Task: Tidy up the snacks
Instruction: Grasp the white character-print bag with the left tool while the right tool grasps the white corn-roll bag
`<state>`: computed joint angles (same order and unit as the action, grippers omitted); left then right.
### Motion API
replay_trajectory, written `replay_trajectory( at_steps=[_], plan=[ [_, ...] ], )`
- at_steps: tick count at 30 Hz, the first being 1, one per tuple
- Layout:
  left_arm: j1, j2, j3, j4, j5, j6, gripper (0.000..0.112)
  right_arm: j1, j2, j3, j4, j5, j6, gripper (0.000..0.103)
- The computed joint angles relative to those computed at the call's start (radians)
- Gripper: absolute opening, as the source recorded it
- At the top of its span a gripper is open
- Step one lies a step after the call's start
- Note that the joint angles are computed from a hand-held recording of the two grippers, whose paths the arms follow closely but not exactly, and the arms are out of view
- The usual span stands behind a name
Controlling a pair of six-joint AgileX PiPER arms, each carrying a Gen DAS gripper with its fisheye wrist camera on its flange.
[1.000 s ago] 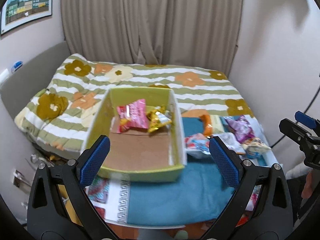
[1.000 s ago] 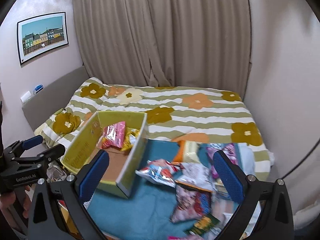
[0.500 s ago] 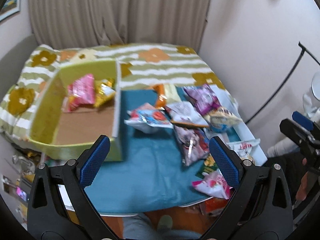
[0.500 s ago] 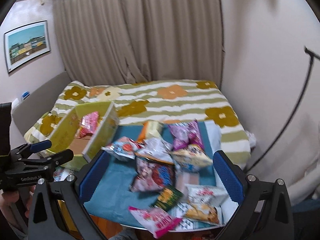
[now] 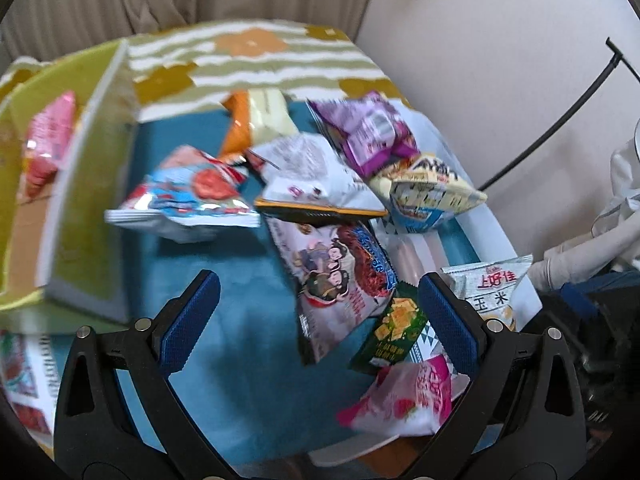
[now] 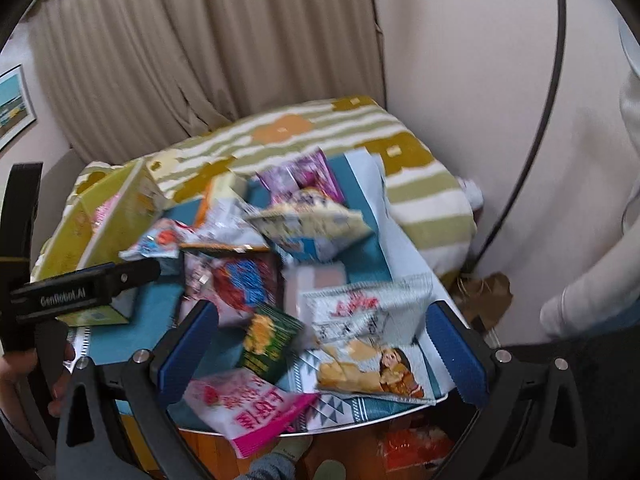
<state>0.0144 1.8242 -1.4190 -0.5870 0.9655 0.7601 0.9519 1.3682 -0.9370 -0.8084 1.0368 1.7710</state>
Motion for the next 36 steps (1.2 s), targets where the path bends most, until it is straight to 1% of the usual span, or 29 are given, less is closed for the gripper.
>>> replay_trajectory(
  at_steps=[2,6,8,11,14,16,17,18,19,21,23,26,31,33,36],
  plan=[
    [-0.027,0.051,-0.027,0.004,0.003,-0.003,0.099,-0.017,0.015,0.03,0.007,-0.027,0.032,0.103],
    [-0.065,0.125,-0.067,0.021,0.012,-0.008,0.099,-0.036,0.048,0.061,0.023,-0.047,0.079,0.103],
    [-0.069,0.178,-0.108,0.009,0.044,-0.003,0.098,-0.051,0.059,0.073,0.029,-0.067,0.087,0.103],
    [-0.073,0.244,-0.164,0.013,0.084,-0.021,0.088,-0.061,0.075,0.096,0.004,-0.107,0.112,0.103],
    [-0.084,0.29,-0.21,0.019,0.1,-0.028,0.088,-0.074,0.109,0.083,0.014,-0.112,0.087,0.103],
    [-0.091,0.316,-0.238,0.022,0.115,-0.032,0.086,-0.089,0.126,0.087,0.017,-0.133,0.081,0.103],
    [-0.092,0.333,-0.26,0.018,0.131,-0.034,0.082,-0.097,0.131,0.092,0.013,-0.149,0.082,0.103],
    [-0.093,0.345,-0.274,0.016,0.145,-0.036,0.075,-0.101,0.133,0.097,0.007,-0.164,0.084,0.103],
    [-0.096,0.356,-0.287,0.023,0.157,-0.04,0.074,-0.103,0.136,0.1,0.001,-0.17,0.083,0.103],
    [-0.096,0.372,-0.307,0.028,0.177,-0.039,0.065,-0.106,0.148,0.094,0.008,-0.166,0.061,0.103],
    [-0.095,0.377,-0.313,0.034,0.181,-0.032,0.062,-0.11,0.154,0.094,0.013,-0.165,0.051,0.103],
    [-0.092,0.381,-0.319,0.039,0.188,-0.022,0.06,-0.121,0.158,0.099,0.021,-0.172,0.036,0.103],
    [-0.096,0.347,-0.275,0.038,0.152,-0.006,0.057,-0.158,0.157,0.119,0.032,-0.211,0.004,0.103],
    [-0.091,0.334,-0.26,0.036,0.146,-0.003,0.056,-0.172,0.154,0.131,0.033,-0.232,-0.011,0.099],
    [-0.081,0.314,-0.232,0.031,0.143,-0.001,0.055,-0.189,0.163,0.13,0.05,-0.248,-0.045,0.097]
  ],
)
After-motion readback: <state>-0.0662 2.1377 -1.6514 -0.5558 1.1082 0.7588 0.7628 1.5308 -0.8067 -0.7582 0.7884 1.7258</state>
